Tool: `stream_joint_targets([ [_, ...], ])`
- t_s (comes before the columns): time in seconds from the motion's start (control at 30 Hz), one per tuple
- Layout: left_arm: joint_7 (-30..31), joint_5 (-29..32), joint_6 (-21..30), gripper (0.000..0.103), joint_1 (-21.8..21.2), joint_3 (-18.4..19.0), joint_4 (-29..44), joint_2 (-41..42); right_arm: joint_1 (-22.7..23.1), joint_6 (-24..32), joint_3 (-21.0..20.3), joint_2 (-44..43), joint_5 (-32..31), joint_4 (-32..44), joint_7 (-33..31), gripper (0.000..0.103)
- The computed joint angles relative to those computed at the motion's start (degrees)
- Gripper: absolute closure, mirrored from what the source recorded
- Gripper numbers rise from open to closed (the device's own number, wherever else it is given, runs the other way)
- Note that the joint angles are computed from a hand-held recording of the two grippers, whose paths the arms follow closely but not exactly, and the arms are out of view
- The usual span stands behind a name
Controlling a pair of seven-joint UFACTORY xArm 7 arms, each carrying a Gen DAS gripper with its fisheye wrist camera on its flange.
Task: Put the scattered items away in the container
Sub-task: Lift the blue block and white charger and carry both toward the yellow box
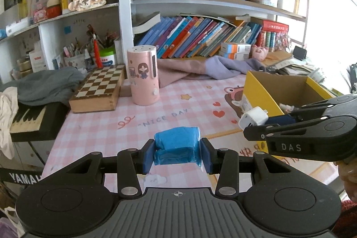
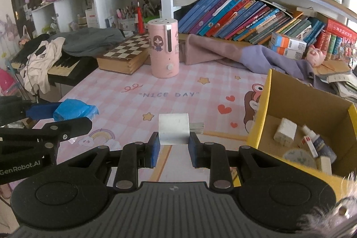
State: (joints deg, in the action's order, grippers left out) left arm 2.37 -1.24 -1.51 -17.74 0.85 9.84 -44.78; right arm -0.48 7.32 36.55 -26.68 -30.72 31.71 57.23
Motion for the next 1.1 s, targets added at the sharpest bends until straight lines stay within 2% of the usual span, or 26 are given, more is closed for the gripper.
stream_joint_targets([
  [0.17,0.68,-0.03,6.2,0.061,-0.65,0.26,-4.23,-10.22,5.38,3.31,0.06,-4.77,2.99,-2.94,2.13,0.078],
  [0.47,2.87,-1.98,22.34,0.062,-1.8,1.12,-10.88,-31.81,14.97,12.47,1.43,-12.32,7.31,-6.3,8.53,0.078],
  [0.63,4.54,-3.78,29.11,0.062,-2.62,1.78,-12.64,-39.37,20.41,18.22,1.24,-14.56,9.09,-7.35,11.75,0.078],
  [0.83,6.49,-5.83,31.52,0.061,-5.25,1.93,-13.29,-42.08,25.44,25.86,0.3,-18.01,10.93,-8.53,15.97,0.078],
  [1.1,8.7,-8.26,27.78,0.062,-11.2,1.99,-12.47,-37.09,30.7,35.49,-0.68,-22.71,12.69,-9.97,19.8,0.078],
])
